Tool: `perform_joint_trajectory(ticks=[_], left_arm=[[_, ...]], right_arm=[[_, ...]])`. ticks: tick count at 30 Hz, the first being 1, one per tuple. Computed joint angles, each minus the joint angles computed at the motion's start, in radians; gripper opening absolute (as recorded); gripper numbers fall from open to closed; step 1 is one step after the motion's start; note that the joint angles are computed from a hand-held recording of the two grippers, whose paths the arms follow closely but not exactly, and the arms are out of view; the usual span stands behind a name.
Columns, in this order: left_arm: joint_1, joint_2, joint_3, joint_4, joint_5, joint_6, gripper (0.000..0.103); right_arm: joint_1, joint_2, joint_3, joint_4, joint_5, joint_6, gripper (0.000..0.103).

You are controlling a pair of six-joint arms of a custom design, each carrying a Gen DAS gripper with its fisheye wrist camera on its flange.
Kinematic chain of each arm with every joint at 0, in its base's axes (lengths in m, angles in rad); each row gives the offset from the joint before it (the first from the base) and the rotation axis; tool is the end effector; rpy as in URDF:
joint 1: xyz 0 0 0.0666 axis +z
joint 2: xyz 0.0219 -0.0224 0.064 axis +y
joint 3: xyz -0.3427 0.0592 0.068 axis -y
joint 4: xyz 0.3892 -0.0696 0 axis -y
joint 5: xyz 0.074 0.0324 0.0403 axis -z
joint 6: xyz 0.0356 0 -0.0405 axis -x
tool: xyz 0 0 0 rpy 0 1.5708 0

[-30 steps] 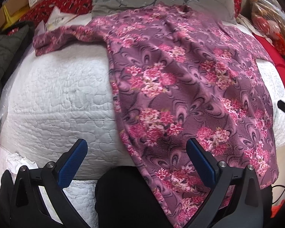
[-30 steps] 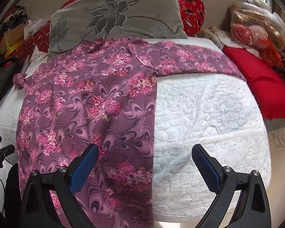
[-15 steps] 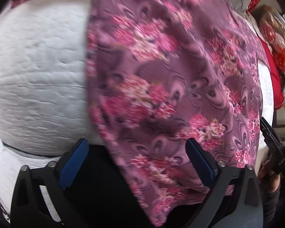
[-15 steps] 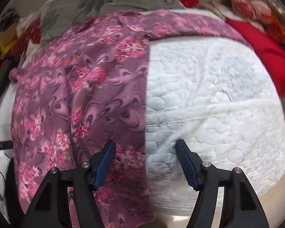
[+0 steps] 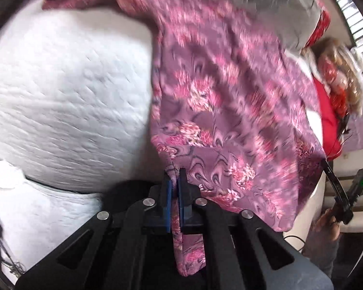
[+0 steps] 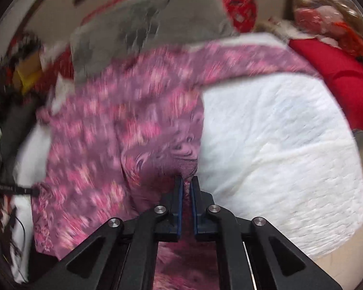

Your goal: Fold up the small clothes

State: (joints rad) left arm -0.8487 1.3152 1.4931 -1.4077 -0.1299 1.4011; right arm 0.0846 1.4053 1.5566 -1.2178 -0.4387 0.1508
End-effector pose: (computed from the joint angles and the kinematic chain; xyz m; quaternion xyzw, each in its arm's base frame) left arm 0.2811 -0.3127 0.4452 -0.2788 0.9431 -0.1252 0.1307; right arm 0.4655 0.0543 0.4454 -0.1649 0.9323 0.2025 0.2503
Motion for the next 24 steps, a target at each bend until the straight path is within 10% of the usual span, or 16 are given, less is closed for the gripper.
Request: perform_joint_trajectory(ticks=[10,12,14,17,19,21,24], left_arm=[[-0.02,-0.025,-0.144,0.133,0.126,0.036,0.004],[-0.037,-0.043,-0.156,0.161,0.127,0.02,0.014],[-0.052,-0.042,-0.155,0.191,0.125,0.011,0.051],[-0.071,0.01,-0.106,0.168,0.111,-0.022,0.057],[-0.075,0.053,-0.064,0.119,0.09,-0.044,0.054],[-0.077,0.089,-0.028,0.086,0.086,-0.065,0.009],[-0.081,0.086,-0.012,0.068,0.076,-0.044,0.002]], right_arm=[[-0.049,0.083,0.011,-0.079,0.026,-0.06,0.013],[-0.067,0.075,-0.001,-0.106,0.006,-0.038,0.024],[-0.083,0.05,-0.034,-0.113,0.02,0.001,0.048],[-0.086,0.023,-0.082,-0.115,0.045,0.039,0.05],[-0.08,0.016,-0.109,-0.121,0.048,0.046,0.05],[-0.062,0.009,-0.145,-0.122,0.057,0.057,0.05],[-0.023,-0.027,-0.187,-0.09,0.096,0.108,0.013]])
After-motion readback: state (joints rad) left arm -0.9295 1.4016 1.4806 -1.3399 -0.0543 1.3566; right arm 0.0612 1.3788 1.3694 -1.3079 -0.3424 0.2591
